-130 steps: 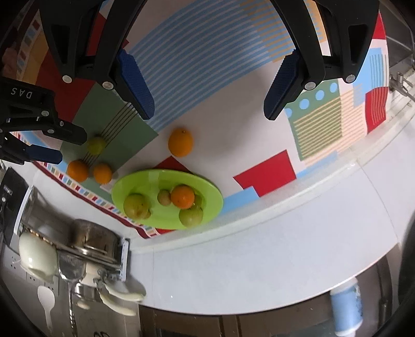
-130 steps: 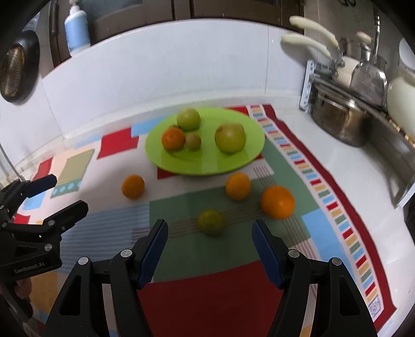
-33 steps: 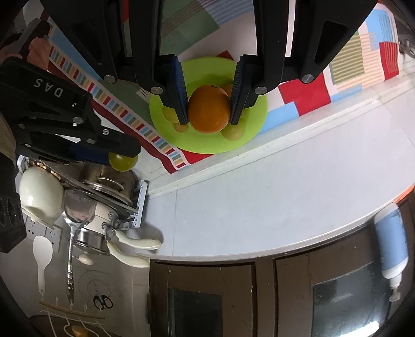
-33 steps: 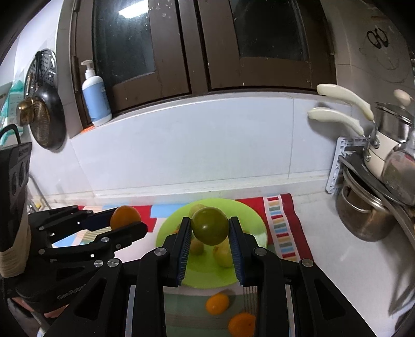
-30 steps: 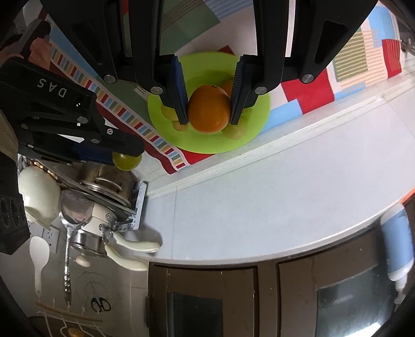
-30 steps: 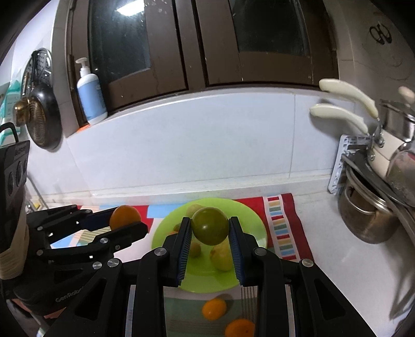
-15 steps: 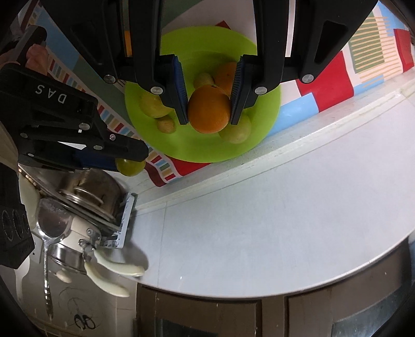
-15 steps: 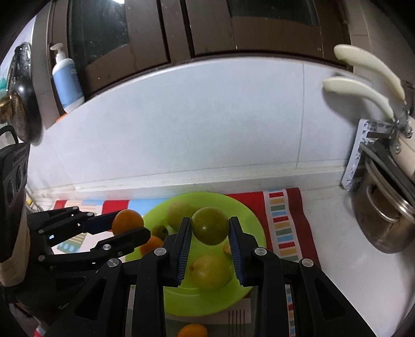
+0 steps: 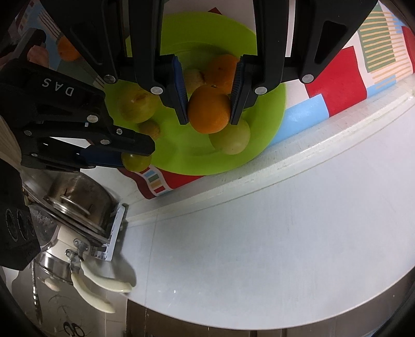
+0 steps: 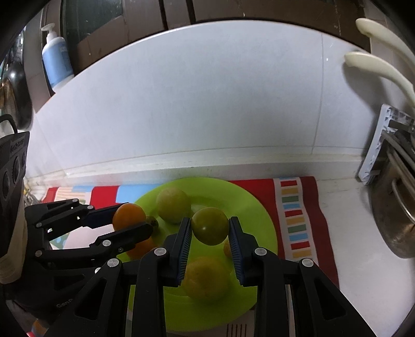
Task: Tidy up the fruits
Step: 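Carry the orange onto the plate with the left gripper while the right gripper sets the green fruit there, then lift both open grippers away from the plate toward the two oranges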
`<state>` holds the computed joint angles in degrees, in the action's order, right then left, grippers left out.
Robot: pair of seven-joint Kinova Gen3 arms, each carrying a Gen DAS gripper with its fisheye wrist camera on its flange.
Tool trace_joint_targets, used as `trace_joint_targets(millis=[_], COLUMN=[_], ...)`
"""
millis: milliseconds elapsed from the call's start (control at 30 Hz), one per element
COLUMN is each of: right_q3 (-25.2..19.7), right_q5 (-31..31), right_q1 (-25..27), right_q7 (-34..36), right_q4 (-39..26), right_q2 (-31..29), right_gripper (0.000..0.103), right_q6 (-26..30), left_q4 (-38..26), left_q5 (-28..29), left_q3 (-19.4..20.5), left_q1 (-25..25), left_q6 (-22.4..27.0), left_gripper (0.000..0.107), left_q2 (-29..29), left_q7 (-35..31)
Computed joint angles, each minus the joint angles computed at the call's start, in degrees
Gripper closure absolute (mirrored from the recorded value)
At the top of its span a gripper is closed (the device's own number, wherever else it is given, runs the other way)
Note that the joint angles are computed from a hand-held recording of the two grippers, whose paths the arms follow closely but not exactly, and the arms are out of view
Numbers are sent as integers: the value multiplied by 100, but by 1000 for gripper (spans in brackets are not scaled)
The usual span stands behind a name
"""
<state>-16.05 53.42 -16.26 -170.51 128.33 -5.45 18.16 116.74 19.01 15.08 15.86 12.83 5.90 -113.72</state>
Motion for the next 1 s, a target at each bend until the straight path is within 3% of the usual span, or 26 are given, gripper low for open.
trace_joint_targets(millis=[267,367,467,633,800,1000], right_q3=[226,261,284,237,-39,-436], right_q5=[-363,-230,-193,7,152,-123], right_q1=[-62,-64,-92,-140,-200,-242], right_q7=[543,405,317,-66,-511,-600], right_q4=[-90,-76,-84,-27,56,121], right_q2=[217,256,254,146,-83,-569], right_gripper=[73,73,63,61,61,61], right_q6=[-171,-224,-195,-36,379,924], left_q4=[-99,-78,-44,66,215,404], left_q5=[-246,27,56,250,217,822], left_q3=[-9,174,154,126,-53,-452], left_q1=[55,-162,-160,-219,-62,199], left_q6=[30,-1,-52,-50,-86,5], left_gripper=[76,75,68,65,60,55], left_q2=[159,147,104,-55,-334,-831], left_q7=[180,-91,-148,-304,-304,-874])
